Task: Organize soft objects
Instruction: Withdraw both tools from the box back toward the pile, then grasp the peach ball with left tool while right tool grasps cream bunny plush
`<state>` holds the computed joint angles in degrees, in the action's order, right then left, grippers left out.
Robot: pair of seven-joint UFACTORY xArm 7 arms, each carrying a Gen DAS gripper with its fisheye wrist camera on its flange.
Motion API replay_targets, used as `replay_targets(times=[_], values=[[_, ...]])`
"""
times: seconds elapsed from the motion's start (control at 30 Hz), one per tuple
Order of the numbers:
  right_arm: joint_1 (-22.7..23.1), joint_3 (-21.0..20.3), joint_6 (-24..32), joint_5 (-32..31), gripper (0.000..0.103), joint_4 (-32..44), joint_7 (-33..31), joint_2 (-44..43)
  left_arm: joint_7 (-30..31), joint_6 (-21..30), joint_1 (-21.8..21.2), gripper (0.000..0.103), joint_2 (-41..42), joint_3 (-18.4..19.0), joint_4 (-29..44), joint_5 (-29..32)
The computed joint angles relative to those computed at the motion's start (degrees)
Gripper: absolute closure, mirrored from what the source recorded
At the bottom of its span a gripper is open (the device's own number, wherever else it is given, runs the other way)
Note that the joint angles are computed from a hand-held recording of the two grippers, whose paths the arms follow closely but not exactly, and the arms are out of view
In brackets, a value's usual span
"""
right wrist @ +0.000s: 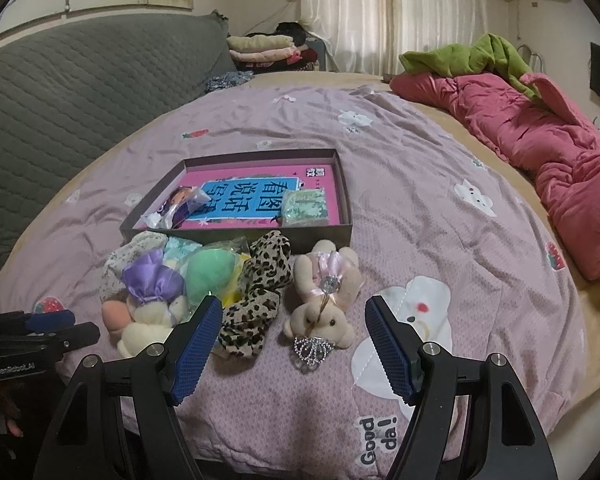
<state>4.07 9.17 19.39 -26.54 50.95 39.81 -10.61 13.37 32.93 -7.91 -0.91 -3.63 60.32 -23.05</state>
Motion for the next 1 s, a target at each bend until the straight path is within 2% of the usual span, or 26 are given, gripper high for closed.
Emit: replay_targets(times=[0.2, 0.33, 0.6, 1.0], values=[[0.2, -0.3, -0.2, 0.4, 0.028, -0.2, -0.5, 0.7, 0.1, 0.5, 0.3, 0.043, 1.8, -0.1, 1.5, -2.7], [0.2, -0.6, -0.1, 0.2, 0.028, -0.3, -0.4, 1.5, 2.1, 2.1, 0.8, 0.043, 3.6, -0.4, 2.9, -6.7], [0.5, -1.5, 0.4, 0.3, 0.028, 0.2, -0.4, 3.0, 2.9, 1.7, 1.5, 0.044, 5.5, -1.1, 4.2, -9.3], [1.0, -3.2, 3.3, 2.4, 0.028, 0.9, -0.9, 5.4, 4.8, 1.8, 2.6, 0.058, 8.2, -2.3, 6.1, -12.8]])
